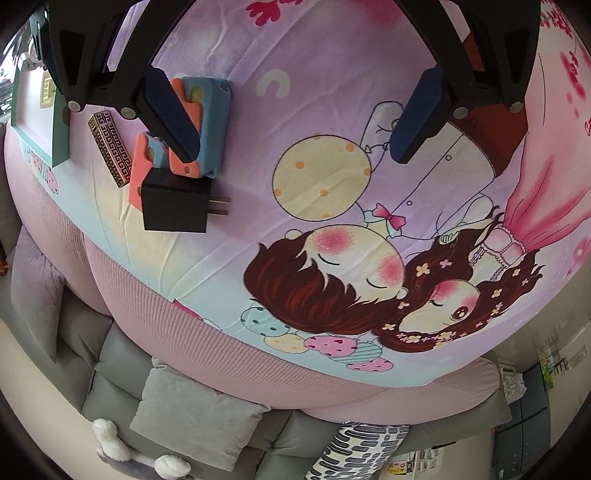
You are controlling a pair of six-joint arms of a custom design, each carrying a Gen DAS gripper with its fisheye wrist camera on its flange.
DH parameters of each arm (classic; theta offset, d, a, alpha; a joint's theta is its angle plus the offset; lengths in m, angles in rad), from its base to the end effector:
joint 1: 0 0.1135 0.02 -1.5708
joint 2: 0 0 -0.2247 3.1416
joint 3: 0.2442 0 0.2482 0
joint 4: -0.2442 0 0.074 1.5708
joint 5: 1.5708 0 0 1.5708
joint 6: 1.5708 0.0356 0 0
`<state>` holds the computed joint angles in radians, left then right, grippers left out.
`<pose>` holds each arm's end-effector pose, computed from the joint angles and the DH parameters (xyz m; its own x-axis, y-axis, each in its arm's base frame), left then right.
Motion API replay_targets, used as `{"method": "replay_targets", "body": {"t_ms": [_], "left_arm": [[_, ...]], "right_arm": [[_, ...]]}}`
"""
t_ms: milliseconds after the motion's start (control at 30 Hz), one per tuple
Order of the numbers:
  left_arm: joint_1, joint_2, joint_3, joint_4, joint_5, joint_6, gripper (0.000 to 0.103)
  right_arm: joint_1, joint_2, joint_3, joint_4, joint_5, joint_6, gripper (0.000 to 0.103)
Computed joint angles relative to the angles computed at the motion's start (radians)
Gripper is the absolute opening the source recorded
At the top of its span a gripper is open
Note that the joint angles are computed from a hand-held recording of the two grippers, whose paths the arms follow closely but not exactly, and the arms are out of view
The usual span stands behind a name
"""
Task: Organize rigid objects
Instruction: 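Grasp the gold patterned bar with the right tool while the left tool grasps the blue-orange toy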
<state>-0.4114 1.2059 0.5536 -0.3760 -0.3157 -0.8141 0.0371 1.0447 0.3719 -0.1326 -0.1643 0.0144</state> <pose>0.2091 -0.0792 0.1325 -0.7085 -0.4450 -0.5478 -0.4106 0.8912 -0.1928 0.2082 0.0136 0.1260 -0.7227 -0.0126 -0.6911 -0.1394 0.9819 0.1279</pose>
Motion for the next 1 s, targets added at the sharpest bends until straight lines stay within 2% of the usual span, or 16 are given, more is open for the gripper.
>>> {"method": "replay_targets", "body": {"t_ms": [133,400,467,600,700,800,867,1000], "left_arm": [[-0.021,0.007,0.007,0.022,0.021,0.009,0.102],[-0.062,0.099,0.07,0.003,0.039,0.058,0.102],[-0.073,0.128,0.084,0.008,0.052,0.066,0.102],[-0.089,0.176,0.108,0.011,0.042,0.068,0.102],[-0.089,0.205,0.118,0.015,0.053,0.069,0.102],[-0.083,0.22,0.122,0.023,0.061,0.069,0.102],[-0.078,0.22,0.117,0.03,0.066,0.067,0.102],[-0.086,0.231,0.126,0.027,0.053,0.071,0.102]], "right_arm": [[-0.003,0.033,0.039,0.008,-0.002,-0.039,0.093],[-0.012,0.246,0.188,0.024,-0.032,-0.118,0.081],[0.001,0.303,0.215,0.032,-0.02,-0.128,0.073],[0.028,0.382,0.248,0.051,0.014,-0.151,0.068],[0.037,0.435,0.269,0.062,0.017,-0.161,0.059],[0.048,0.449,0.274,0.076,0.032,-0.166,0.055],[0.051,0.444,0.269,0.079,0.025,-0.165,0.046],[0.053,0.425,0.252,0.08,0.023,-0.165,0.036]]}}
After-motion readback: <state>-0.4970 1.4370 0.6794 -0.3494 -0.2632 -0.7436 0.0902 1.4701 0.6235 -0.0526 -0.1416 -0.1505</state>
